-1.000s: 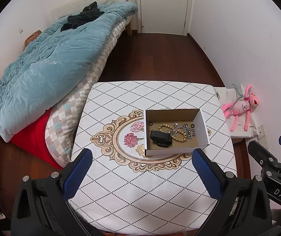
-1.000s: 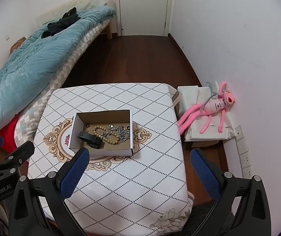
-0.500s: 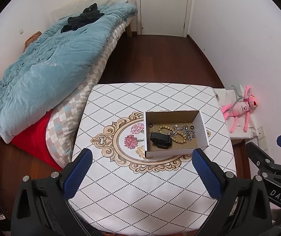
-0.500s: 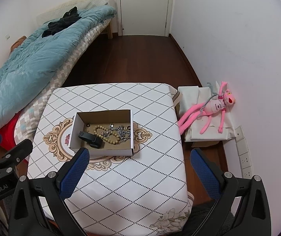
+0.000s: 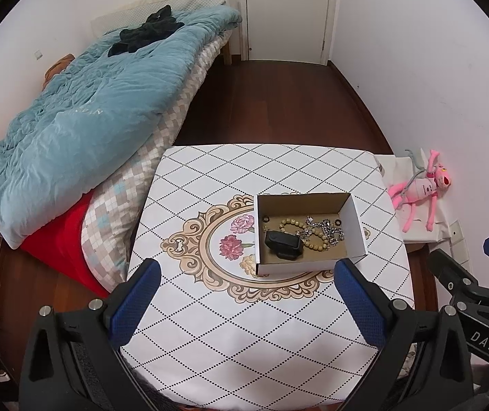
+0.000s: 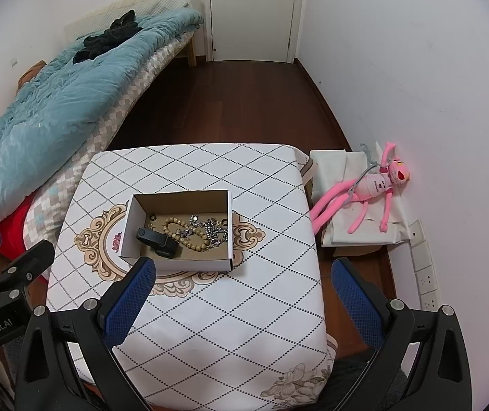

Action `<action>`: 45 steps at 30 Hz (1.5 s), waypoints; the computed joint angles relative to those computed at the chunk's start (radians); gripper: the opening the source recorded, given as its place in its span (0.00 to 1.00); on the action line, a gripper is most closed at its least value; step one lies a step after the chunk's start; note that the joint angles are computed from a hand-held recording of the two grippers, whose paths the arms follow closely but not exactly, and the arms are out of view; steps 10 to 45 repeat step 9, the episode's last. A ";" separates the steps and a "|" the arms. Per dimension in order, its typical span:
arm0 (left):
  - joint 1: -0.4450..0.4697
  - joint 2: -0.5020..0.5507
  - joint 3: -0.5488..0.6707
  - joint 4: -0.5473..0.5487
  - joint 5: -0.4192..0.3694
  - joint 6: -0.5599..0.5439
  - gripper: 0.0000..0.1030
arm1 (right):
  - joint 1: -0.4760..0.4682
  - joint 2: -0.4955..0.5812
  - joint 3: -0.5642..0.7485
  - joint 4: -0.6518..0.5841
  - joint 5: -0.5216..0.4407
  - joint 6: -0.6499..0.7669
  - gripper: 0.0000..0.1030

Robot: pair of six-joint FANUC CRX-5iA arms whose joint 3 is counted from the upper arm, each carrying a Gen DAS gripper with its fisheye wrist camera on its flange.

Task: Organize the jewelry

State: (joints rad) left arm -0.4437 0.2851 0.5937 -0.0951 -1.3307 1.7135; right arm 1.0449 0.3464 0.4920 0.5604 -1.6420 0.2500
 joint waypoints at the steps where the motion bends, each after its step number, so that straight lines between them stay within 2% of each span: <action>1: 0.001 0.000 -0.002 -0.001 0.000 0.000 1.00 | 0.000 0.001 0.001 -0.001 -0.001 0.001 1.00; 45: 0.011 -0.003 -0.016 0.014 0.011 -0.010 1.00 | -0.002 0.003 0.004 -0.005 -0.002 -0.001 1.00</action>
